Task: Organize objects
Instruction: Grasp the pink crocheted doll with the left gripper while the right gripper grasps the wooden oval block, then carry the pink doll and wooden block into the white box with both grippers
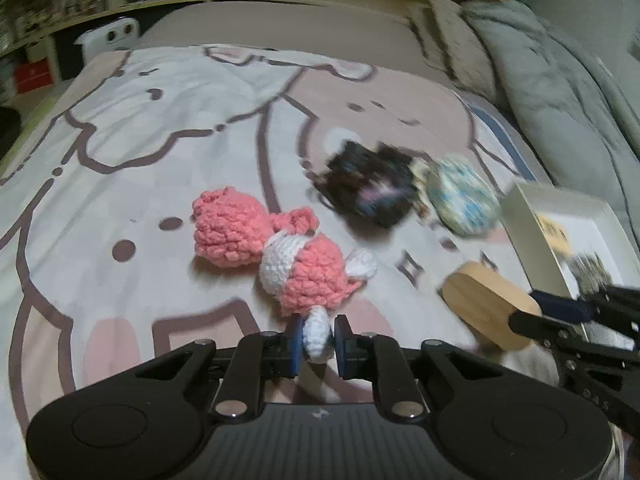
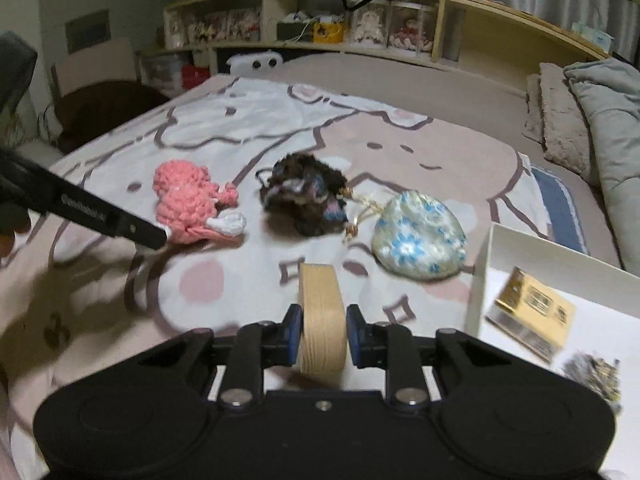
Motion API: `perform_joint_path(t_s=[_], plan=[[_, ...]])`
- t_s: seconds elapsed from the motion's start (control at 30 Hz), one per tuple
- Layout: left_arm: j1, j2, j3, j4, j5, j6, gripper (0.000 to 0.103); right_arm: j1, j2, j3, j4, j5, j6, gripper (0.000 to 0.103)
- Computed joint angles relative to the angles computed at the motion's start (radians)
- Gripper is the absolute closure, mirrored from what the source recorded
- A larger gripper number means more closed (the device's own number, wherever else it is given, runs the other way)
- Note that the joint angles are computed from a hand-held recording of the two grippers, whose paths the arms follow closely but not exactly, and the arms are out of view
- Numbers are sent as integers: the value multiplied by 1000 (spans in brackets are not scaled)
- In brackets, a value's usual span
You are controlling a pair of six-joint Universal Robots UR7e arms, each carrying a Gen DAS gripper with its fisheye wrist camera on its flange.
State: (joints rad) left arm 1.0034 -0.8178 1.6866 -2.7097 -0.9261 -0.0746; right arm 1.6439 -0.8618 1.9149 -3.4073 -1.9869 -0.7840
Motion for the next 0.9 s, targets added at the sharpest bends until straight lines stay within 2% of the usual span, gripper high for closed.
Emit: perform_joint_path(t_s=[0.13, 0.27, 0.33, 0.37, 0.43, 0.5, 0.53, 0.67, 0.8, 0.9], plan=[[-12, -51, 42, 67, -30, 14, 86, 12, -31, 38, 64, 0, -11, 79], [-15, -106, 86, 114, -31, -10, 86, 3, -69, 42, 212, 60, 66, 78], [-10, -129, 106, 128, -29, -63, 85, 1, -73, 40, 236, 80, 105, 76], [-9, -136, 118, 116, -24, -101, 84, 0, -71, 38, 234, 83, 130, 72], [-4, -138, 124, 96, -25, -177, 63, -2, -66, 31, 223, 87, 192, 66], [-3, -128, 127, 45, -22, -232, 49, -4, -55, 21, 211, 82, 252, 60], [-4, -118, 123, 24, -17, -259, 46, -5, -51, 19, 203, 83, 273, 60], [3, -65, 84, -55, 1, -381, 46, -6, -20, -9, 215, 71, 375, 53], [11, -14, 36, -63, 55, -472, 46, -1, 11, -34, 211, 53, 463, 48], [32, 13, 12, -65, 37, -574, 47, 11, 38, -61, 213, -3, 531, 47]])
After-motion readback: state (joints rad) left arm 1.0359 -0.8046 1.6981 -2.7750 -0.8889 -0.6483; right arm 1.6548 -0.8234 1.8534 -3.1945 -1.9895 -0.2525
